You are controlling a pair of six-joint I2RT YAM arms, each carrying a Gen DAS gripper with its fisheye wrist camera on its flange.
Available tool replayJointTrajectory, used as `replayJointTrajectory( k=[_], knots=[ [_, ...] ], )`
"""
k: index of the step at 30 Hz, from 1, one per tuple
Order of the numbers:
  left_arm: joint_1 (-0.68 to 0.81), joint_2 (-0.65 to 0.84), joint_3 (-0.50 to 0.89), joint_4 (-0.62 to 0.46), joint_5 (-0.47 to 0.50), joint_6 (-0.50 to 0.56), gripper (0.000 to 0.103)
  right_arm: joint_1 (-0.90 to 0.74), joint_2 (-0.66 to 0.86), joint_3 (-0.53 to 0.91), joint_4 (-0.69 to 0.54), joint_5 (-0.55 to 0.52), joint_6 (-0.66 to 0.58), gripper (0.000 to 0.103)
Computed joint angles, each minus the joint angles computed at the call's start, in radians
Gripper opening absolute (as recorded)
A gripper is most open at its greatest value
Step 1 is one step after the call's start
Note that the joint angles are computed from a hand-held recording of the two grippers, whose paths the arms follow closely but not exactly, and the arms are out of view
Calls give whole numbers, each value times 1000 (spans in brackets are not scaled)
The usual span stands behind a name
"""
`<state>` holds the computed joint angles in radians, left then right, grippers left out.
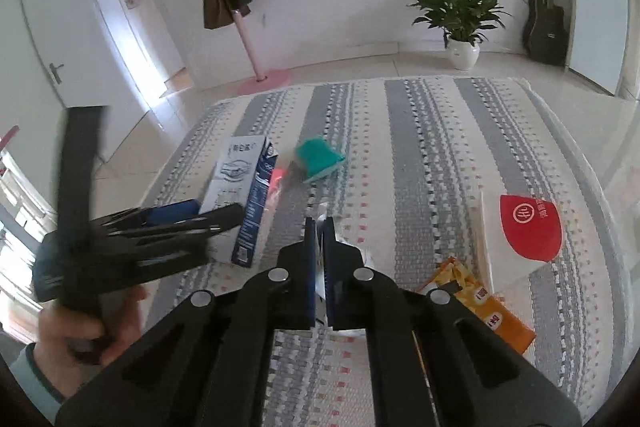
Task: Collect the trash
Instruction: 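Grasp the white milk carton with the left tool while the right tool grasps the dotted paper bag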
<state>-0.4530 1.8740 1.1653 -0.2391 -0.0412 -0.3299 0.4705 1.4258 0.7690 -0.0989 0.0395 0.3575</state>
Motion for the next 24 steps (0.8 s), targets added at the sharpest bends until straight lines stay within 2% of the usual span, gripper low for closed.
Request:
replayJointTrajectory(
  k=[1,3,5,9,13,14,15,16,18,20,21,22,24],
  knots=[
    [-11,33,43,-41,-40,5,64,3,-3,0,-5,2,-5,2],
    [-5,77,98,-98,-30,10,52,0,-8,6,-23,-13,-22,2],
    [-2,63,82,-89,-45,5,51,14,-10,15,-35,-14,-19,2],
    [29,-58,-56,-37,9,-12,51,37,-10,36,-62,-35,-11,2],
    [73,-319,-284,-14,30,7,51,86,31,74,-124,-5,-23,5],
    [81,-366,-321,-18,28,10,51,89,49,75,-123,-4,-14,8],
    [97,-422,-364,-26,35,16,51,87,72,73,-114,-14,1,20],
    [123,-490,-414,-37,50,24,51,79,101,66,-95,-43,19,37],
    [169,-603,-491,-63,63,29,51,79,139,52,-63,-55,47,59],
    [216,-653,-522,-74,93,31,51,101,167,48,-43,-33,50,59],
    [237,-672,-535,-77,110,34,51,112,186,56,-45,-25,47,63],
    [259,-684,-543,-79,126,45,51,127,210,69,-55,-5,52,70],
    [288,-720,-568,-79,148,68,51,149,248,72,-37,45,77,72]
  ],
)
